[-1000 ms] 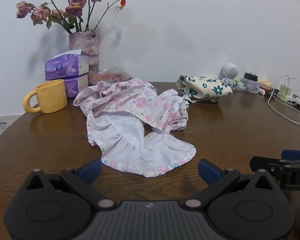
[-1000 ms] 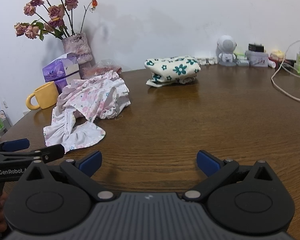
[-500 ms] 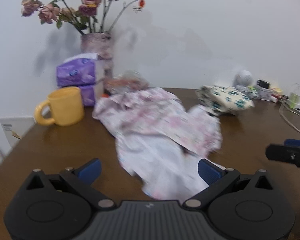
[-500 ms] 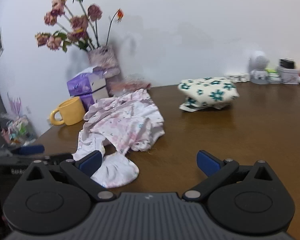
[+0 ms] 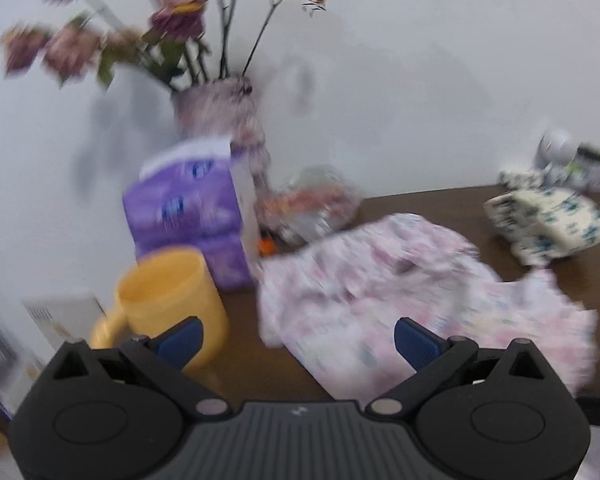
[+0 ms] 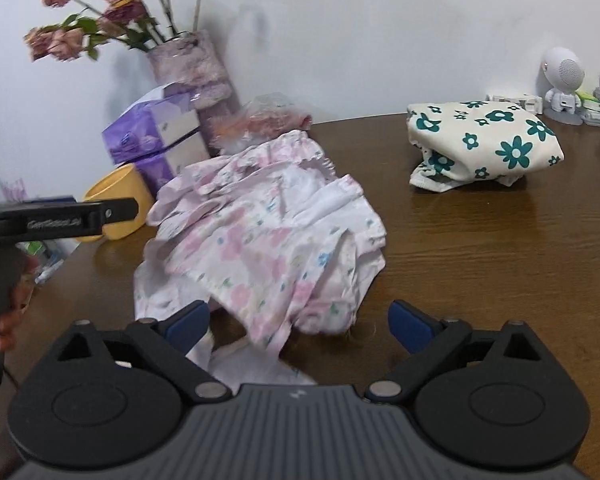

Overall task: Fold clothes
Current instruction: 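Grasp the floral dress with both grippers and lift it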

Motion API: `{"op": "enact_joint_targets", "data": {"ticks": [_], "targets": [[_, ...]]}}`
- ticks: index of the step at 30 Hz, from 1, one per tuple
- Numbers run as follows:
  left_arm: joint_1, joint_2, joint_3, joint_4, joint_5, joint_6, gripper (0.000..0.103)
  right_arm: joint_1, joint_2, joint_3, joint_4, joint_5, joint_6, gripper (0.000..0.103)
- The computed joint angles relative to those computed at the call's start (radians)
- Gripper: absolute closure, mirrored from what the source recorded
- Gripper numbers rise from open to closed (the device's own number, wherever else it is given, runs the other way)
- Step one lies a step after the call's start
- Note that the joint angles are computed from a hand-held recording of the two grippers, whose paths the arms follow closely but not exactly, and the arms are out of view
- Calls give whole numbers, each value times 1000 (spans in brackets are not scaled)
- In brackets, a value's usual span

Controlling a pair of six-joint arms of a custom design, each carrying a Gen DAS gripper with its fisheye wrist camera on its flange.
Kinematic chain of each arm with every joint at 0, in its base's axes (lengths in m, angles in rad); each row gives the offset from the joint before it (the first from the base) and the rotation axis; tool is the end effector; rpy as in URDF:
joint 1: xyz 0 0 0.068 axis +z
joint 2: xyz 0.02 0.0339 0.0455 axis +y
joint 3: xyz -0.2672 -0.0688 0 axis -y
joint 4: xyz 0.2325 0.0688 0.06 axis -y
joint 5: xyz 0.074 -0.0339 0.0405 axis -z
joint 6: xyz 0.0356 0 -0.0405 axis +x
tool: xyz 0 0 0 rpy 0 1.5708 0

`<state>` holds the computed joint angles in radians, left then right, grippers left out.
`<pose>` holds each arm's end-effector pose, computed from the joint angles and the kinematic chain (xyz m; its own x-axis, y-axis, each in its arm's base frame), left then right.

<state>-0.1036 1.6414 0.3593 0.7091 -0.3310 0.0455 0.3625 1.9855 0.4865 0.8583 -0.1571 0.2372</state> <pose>0.2529 -0.0147 0.1159 -0.5466 0.1001 -0.8314 -0.1491 0.9653 0.2142 0.2708 0.1086 0.0652 -0.6531 0.0005 -0.7573 -0.3231 0.9042 0.2793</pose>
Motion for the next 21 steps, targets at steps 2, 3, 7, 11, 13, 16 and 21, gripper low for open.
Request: {"op": "enact_joint_targets", "data": {"ticks": [2, 3, 7, 11, 13, 16, 21], "targets": [[11, 83, 82, 3, 6, 80, 5, -7, 16, 32, -21, 2, 15, 11], [12, 122, 120, -1, 4, 110, 8, -11, 23, 48, -34, 0, 21, 15], [0, 292, 289, -38, -56, 232, 37, -28, 56, 100, -78, -50, 28, 43], [43, 392, 424, -141, 38, 256, 88, -63, 93, 123, -75, -158, 42, 84], [74, 394, 438, -157, 121, 221, 99, -85, 101, 113, -50, -207, 54, 90], [112, 339, 385, -131, 212, 176, 102, -118, 82, 83, -32, -272, 43, 93], [108, 94, 197, -130, 244, 179, 102, -190, -25, 1, -57, -354, -34, 93]]}}
